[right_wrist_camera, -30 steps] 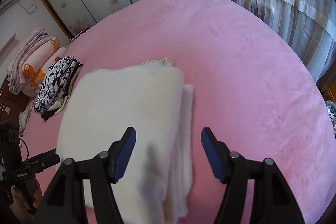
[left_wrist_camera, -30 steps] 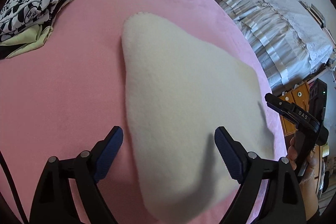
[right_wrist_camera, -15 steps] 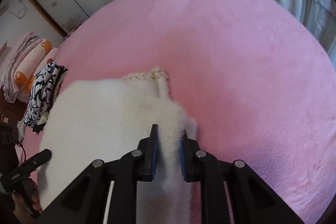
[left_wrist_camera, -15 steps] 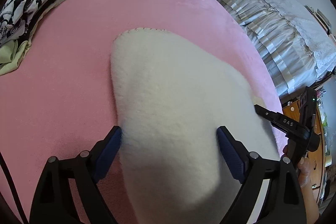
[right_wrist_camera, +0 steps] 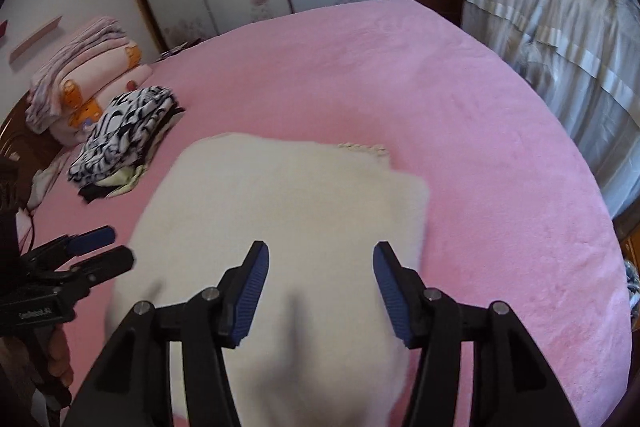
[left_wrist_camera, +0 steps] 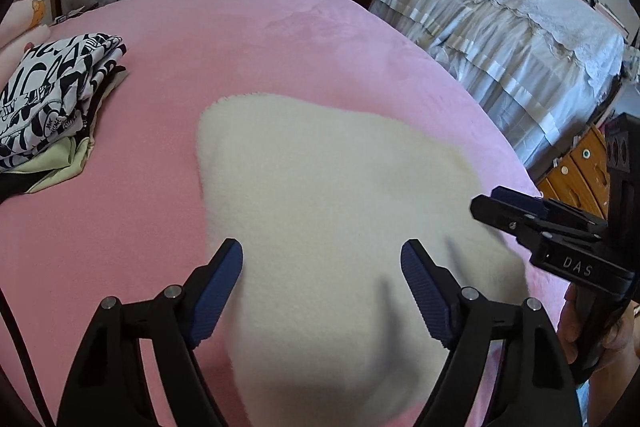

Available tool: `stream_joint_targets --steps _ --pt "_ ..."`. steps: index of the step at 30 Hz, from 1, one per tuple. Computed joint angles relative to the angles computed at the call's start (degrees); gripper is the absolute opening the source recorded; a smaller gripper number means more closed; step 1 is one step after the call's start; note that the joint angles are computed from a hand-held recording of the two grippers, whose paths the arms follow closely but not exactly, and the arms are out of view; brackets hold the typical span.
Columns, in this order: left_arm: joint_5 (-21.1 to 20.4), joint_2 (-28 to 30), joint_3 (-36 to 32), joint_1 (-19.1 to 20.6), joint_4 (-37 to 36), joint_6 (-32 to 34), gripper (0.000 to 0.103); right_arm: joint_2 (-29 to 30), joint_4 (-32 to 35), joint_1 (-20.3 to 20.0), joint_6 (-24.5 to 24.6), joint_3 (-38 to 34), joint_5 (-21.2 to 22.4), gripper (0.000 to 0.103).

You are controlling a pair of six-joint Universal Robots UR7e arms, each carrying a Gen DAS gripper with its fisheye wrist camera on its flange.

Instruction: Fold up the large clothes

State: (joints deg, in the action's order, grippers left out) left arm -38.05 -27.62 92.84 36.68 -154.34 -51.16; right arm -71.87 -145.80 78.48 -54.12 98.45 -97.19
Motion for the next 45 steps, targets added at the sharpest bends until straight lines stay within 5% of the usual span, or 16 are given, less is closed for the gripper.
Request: stream_joint_targets --steps 3,6,8,16,26,34,39,45 --pt "2.4 1.7 -2.1 -0.2 7.4 -3.4 0.079 0.3 -4.0 0.0 -3.1 2.7 -3.7 0.048" --pt "2.7 1.4 -2.0 0.0 12.2 -6.6 0.079 1.9 -7.5 -1.4 -3.2 1.4 -7.3 0.026" --pt "1.5 0.7 -0.6 0.3 10.3 -6.8 0.079 1.7 -3.7 -3.4 -0.7 -1.4 -6.4 0.009" --pt "0.6 0.3 0.7 0.4 8.9 -8.5 0.08 1.0 -0.4 -6.8 4.5 -3.7 -9.5 0.011" --pt "-2.8 -1.6 1.2 0.2 11.6 -12.5 0.082 -2.5 1.9 -6.7 7.3 -1.6 -7.0 0.014" --pt "-6.2 -6.4 5.3 -3.4 16.1 -14.6 0.083 -5.5 7.0 -5.6 10.5 -1.8 -8.6 0.049" --pt "-12.0 -9.4 6.5 -4.6 24.2 -18.2 0.084 -6.9 10.0 -5.1 11.2 -1.4 -11.1 0.061" --pt "-17.8 -14.2 12.6 -4.5 16.9 -19.7 0.084 -8.6 18.2 -5.2 12.6 -3.6 -8.9 0.068"
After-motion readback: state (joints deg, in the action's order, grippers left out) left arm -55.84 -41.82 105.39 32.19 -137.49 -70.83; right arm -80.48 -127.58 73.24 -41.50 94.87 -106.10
